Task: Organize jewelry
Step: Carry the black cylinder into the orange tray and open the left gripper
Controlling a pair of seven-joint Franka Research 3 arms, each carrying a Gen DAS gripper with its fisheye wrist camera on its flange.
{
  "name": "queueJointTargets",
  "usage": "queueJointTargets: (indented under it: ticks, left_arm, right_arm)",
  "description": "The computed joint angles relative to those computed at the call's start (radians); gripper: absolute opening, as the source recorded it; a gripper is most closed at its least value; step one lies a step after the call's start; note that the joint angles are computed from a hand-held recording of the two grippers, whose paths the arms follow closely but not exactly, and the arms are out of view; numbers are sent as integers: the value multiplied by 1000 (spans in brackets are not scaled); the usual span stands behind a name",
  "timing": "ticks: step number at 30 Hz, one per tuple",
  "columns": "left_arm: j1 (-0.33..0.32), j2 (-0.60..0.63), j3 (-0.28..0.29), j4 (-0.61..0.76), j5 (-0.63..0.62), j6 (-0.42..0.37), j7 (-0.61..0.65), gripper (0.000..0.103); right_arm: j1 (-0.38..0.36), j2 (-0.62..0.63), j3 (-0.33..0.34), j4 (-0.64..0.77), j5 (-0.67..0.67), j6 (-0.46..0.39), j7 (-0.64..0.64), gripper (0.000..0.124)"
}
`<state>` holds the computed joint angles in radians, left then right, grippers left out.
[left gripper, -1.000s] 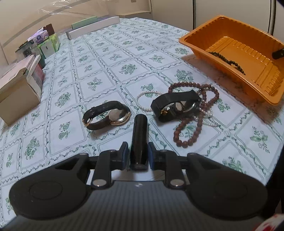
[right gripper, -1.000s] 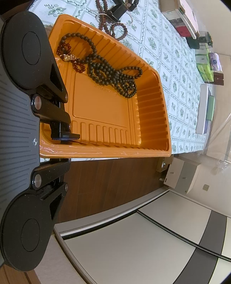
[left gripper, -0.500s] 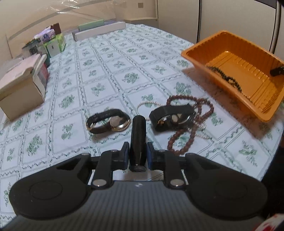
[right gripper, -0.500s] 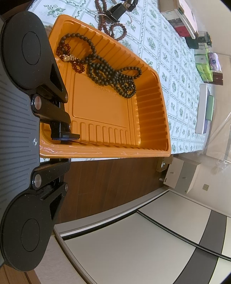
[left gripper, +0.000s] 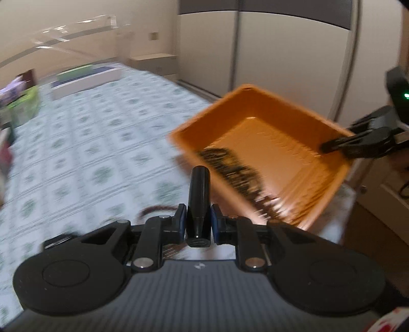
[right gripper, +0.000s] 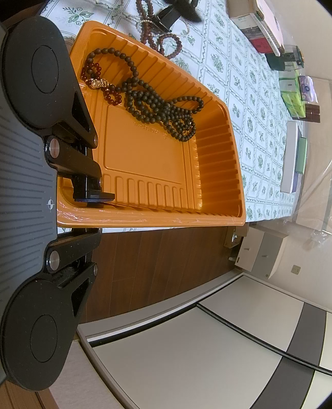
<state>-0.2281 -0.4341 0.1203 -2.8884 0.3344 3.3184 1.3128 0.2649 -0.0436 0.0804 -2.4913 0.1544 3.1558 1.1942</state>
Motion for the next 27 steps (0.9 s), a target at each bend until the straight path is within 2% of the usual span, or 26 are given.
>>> queueJointTargets:
  ticks: [1,2,6,7,12,18,25,27]
  left_arm:
    - [-33,28,9,19,-1,11,-5,18]
    - [-88,55,45,42,6,17,-11,18]
    - [-226,145,126,111,53,35,-52,18]
    - [-235,162,122,123,63,39,-66,18]
    - [-325,220,195,170,147,35,-137,18]
    - [-348,238,222,181,218,30,-188,18]
    - [-304,248,192,189,263,37,-234,18]
    - [-337,253,232,196,292,36,-259,18]
  right_arm:
    - [1,0,0,0,1,0,-1,4]
    - [4,0,-2,0,9,1,-8,4]
    - [14,1,-8,1,43,1,-36,4]
    - [18,1,-11,3,56,-1,-48,4]
    - [26,-1,-14,3,101,-4,-86,4]
    - [40,-3,-20,3,162,-3,-137,4]
    - [36,-4,-14,2,166,-3,-140,4]
    - [36,-4,-15,3,169,-5,-143,4]
